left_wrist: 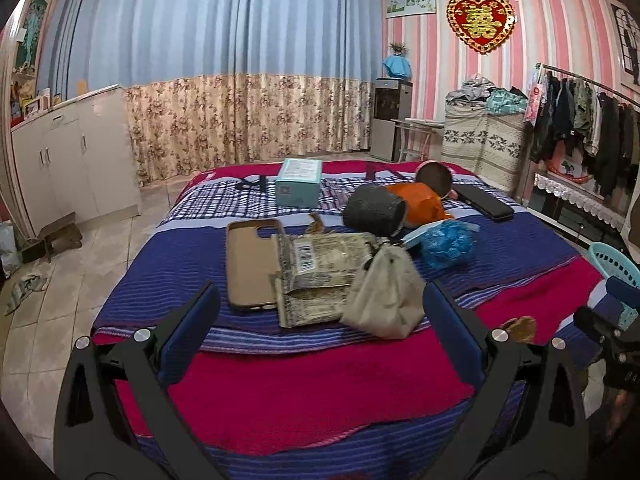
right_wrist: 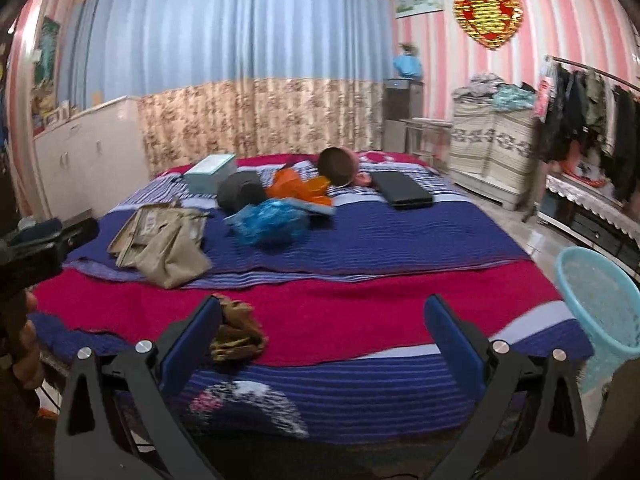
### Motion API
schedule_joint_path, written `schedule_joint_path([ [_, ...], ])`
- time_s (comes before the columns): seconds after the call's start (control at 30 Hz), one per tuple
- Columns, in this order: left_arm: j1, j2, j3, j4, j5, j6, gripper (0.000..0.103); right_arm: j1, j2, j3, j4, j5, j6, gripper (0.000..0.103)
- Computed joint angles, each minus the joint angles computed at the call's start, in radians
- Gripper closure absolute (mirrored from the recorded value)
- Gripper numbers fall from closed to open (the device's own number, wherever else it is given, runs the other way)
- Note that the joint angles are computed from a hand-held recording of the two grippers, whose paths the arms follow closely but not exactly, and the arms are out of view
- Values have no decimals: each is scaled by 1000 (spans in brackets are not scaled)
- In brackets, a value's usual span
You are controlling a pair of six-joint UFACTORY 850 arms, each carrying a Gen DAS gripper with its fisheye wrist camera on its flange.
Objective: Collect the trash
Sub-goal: 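Grasp the brown cloth with the right gripper while the left gripper approaches the beige pouch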
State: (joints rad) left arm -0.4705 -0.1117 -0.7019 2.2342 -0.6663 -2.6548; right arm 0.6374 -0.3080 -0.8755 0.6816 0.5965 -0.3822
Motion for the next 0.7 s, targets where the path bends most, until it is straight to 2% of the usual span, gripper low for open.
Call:
schedule_joint_path([
  [0.17, 22, -18, 9, 19, -21, -19, 5, 15, -35, -28, -41, -20, 13, 4],
  [0.33, 46, -26, 20, 49, -15, -60, 5, 32, -70, -61, -1, -29, -67, 4],
  [0.6, 64, -41, 14, 69, 11, -96, 5, 17, -122, -128, -4, -141, -103, 5],
  [0.63, 68, -42, 14, 75, 20, -104, 5, 15, -128, -136, -23, -160, -96, 9],
  [0.7, 75, -44, 11, 89, 41, -120, 5, 5, -138, -154, -79, -216, -63, 40],
])
